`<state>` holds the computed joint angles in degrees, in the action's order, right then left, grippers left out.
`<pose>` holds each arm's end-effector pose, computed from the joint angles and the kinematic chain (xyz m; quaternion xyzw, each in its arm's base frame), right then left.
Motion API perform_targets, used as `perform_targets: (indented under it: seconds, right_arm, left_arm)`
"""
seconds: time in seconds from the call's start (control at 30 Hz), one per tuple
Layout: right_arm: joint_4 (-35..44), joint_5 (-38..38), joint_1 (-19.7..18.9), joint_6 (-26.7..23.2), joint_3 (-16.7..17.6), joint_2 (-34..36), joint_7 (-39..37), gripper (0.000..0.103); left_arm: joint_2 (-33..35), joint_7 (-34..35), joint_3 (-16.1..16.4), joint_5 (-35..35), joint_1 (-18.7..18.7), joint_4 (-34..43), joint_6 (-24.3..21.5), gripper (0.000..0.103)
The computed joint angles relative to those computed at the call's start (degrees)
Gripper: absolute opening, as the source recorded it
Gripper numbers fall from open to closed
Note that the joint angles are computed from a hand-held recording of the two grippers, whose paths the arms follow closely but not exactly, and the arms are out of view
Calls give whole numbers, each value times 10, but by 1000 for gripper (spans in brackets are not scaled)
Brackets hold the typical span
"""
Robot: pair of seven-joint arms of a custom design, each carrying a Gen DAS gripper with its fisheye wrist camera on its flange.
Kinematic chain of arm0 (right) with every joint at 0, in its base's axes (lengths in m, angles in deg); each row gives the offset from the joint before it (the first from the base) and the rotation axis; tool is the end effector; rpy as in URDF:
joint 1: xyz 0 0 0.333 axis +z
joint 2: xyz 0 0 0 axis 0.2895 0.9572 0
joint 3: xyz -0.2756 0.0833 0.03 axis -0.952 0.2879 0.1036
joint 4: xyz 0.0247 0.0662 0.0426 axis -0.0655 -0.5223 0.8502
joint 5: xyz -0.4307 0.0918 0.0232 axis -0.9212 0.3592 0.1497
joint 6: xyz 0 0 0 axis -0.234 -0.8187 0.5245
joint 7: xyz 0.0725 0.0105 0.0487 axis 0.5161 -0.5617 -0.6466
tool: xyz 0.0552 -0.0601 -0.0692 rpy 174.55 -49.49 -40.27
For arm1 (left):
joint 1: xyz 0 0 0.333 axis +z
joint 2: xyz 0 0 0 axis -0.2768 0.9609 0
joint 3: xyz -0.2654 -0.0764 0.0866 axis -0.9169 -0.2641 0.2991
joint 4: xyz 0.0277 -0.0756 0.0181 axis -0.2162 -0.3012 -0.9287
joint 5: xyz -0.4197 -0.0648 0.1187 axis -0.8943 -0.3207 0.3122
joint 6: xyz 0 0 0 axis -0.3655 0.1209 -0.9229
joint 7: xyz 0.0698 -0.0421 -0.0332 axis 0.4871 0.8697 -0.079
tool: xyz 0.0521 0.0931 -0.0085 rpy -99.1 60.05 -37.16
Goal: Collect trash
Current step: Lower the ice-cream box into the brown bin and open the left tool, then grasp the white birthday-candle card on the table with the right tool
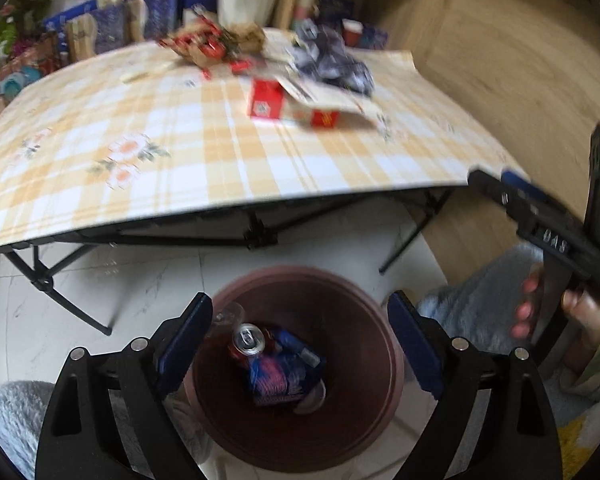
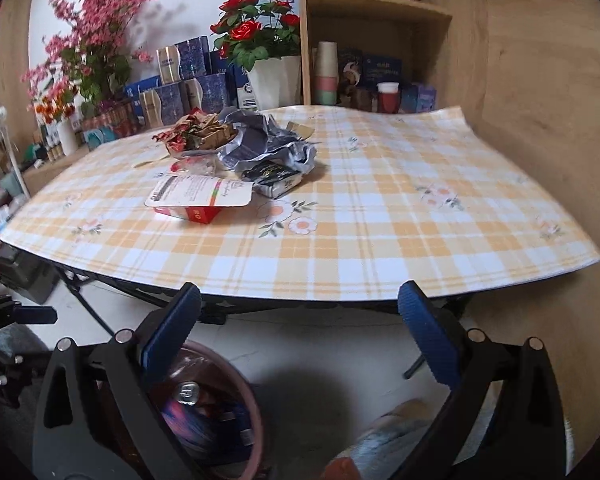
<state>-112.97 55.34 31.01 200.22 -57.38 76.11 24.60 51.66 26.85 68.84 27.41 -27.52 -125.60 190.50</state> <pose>0.5968 0.1430 0.5540 -0.7316 0.5134 -0.2141 0.3943 0.5149 -0.1872 0.5480 -0.6882 0.6402 -0.2993 0.1641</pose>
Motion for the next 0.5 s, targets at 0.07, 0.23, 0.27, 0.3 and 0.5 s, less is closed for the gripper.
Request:
perform_targets:
  seconds: [0.07, 0.23, 0.27, 0.3, 0.5]
  right_arm:
    - [0, 24, 4, 7, -4, 1, -9, 97]
    - [1, 86, 13, 17, -12, 1, -48, 97]
    - [2, 81, 11, 14, -10, 2, -46, 97]
    - [2, 72, 9, 15, -8, 2, -42, 97]
    - [21, -7, -5, -6, 2, 15, -5, 97]
  left_arm:
    - [-14, -55, -20, 40, 27, -13, 21, 87]
    - [-46, -199, -59, 156, 89, -29, 40, 87]
    - [-52, -223, -64, 176, 98, -32, 40, 89]
    - [-62, -263, -78, 209, 117, -35, 38, 91]
    - [-118, -413, -123, 370, 189, -41, -5, 97]
